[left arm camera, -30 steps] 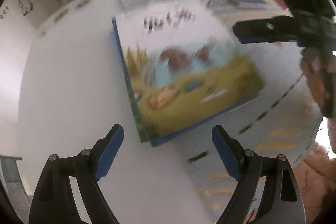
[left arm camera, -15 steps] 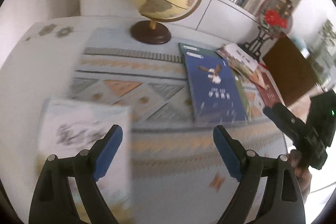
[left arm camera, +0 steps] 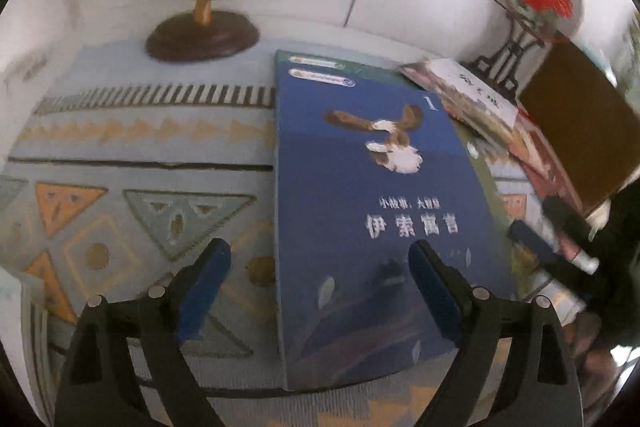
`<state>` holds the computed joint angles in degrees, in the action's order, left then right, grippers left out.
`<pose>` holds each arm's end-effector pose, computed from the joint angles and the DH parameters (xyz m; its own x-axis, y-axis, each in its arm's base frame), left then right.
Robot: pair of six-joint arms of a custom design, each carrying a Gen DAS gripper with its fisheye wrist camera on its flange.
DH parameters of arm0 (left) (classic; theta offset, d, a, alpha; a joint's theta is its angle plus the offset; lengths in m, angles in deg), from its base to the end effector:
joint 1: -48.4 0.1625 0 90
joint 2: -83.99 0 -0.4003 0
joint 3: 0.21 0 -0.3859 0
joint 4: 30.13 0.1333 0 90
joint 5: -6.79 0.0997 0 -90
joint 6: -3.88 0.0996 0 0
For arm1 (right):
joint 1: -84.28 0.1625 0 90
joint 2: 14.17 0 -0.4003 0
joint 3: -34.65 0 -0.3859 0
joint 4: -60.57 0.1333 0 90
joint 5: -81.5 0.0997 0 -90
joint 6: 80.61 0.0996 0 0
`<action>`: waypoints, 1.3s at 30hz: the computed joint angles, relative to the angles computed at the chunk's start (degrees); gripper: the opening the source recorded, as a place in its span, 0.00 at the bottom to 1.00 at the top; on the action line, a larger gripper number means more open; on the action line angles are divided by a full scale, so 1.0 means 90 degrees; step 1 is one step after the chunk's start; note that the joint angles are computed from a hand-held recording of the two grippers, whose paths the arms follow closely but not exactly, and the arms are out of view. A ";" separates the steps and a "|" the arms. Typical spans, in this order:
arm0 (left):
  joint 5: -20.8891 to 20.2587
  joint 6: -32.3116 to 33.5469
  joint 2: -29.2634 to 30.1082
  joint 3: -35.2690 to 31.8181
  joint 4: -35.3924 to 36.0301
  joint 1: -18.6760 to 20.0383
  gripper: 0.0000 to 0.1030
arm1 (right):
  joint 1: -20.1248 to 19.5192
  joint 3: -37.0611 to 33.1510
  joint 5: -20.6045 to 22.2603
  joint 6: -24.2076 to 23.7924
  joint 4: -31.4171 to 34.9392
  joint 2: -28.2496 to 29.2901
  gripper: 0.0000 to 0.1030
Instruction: Organize books
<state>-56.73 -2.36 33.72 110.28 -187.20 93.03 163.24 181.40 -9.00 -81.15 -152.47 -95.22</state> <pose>-0.2717 -0.5179 0.0588 -0.7395 0.5203 -0.4271 0.6299 0.7586 -0.1667 0.0613 -0.3775 0.2364 -0.9810 0.1937 0.0126 0.0941 0.5315 -0.8418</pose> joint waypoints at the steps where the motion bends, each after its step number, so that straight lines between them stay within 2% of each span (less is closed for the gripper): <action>1: 0.0163 0.0322 -0.0007 0.0136 -0.0136 -0.0107 0.90 | 0.0069 -0.0025 -0.0076 -0.0060 0.0061 0.0015 0.80; 5: -0.0006 0.0452 -0.0045 0.0207 -0.0217 -0.0104 0.91 | 0.0250 -0.0048 -0.0511 -0.0118 -0.0107 0.0186 0.80; 8: -0.0034 0.0415 -0.0042 0.0190 -0.0246 -0.0080 0.91 | 0.0186 0.0057 -0.0424 -0.0020 -0.0310 0.0137 0.80; 10: 0.0070 0.0430 0.0007 0.0187 -0.0265 -0.0122 0.95 | 0.0052 0.0141 -0.0042 -0.0101 -0.0414 0.0063 0.80; 11: 0.0210 0.0353 0.0053 0.0147 -0.0185 -0.0145 1.00 | 0.0015 0.0150 0.0123 -0.0182 -0.0367 0.0029 0.80; 13: 0.0206 0.0301 0.0078 0.0108 -0.0190 -0.0117 1.00 | 0.0108 0.0086 0.0178 -0.0393 -0.0297 0.0084 0.80; 15: 0.0234 0.0320 0.0091 0.0106 -0.0198 -0.0123 1.00 | 0.0253 -0.0045 -0.0011 -0.0568 -0.0050 0.0190 0.80; 16: 0.0240 0.0314 0.0097 0.0102 -0.0204 -0.0122 1.00 | 0.0370 -0.0183 -0.0264 -0.0558 0.0319 0.0232 0.80; 18: 0.0230 0.0322 0.0110 0.0086 -0.0216 -0.0114 1.00 | 0.0450 -0.0285 -0.0352 -0.0651 0.0531 0.0273 0.82; 19: 0.0222 0.0333 0.0109 0.0092 -0.0226 -0.0115 1.00 | 0.0365 -0.0283 -0.0104 -0.0704 0.0684 0.0235 0.85; 21: 0.0137 0.0380 0.0088 0.0102 -0.0227 -0.0099 0.98 | 0.0294 -0.0249 0.0059 -0.0756 0.0747 0.0180 0.87; 23: -0.0261 0.0695 0.0017 0.0112 -0.0124 -0.0074 0.97 | 0.0095 -0.0188 0.0542 -0.0753 0.1007 0.0041 0.88; 24: -0.0154 0.0709 -0.0001 0.0175 -0.0072 -0.0150 0.97 | 0.0072 -0.0138 0.0578 -0.0713 0.0916 0.0048 0.89; 27: -0.0273 0.0569 -0.0159 0.0307 0.0136 -0.0214 0.96 | 0.0380 -0.0078 -0.0058 -0.0700 0.0739 0.0123 0.89; 30: -0.0506 0.0452 -0.0507 0.0571 0.0371 -0.0249 0.96 | 0.0677 0.0001 -0.0493 -0.0605 0.1074 -0.0024 0.93; 32: -0.0605 0.0416 -0.0855 0.0895 0.0547 -0.0316 0.96 | 0.0786 0.0133 -0.0559 -0.0578 0.1579 -0.0293 0.93; 35: -0.0642 0.0617 -0.1276 0.1295 0.0693 -0.0423 0.97 | 0.0732 0.0383 -0.0328 -0.0566 0.2441 -0.0795 0.92; 36: -0.0696 0.0712 -0.1341 0.1353 0.0693 -0.0410 0.97 | 0.0743 0.0459 -0.0319 -0.0616 0.2427 -0.0864 0.91; 39: -0.0397 0.0616 -0.1168 0.1179 0.0699 -0.0397 0.98 | 0.0984 0.0379 -0.1034 -0.0486 0.2016 -0.0645 0.92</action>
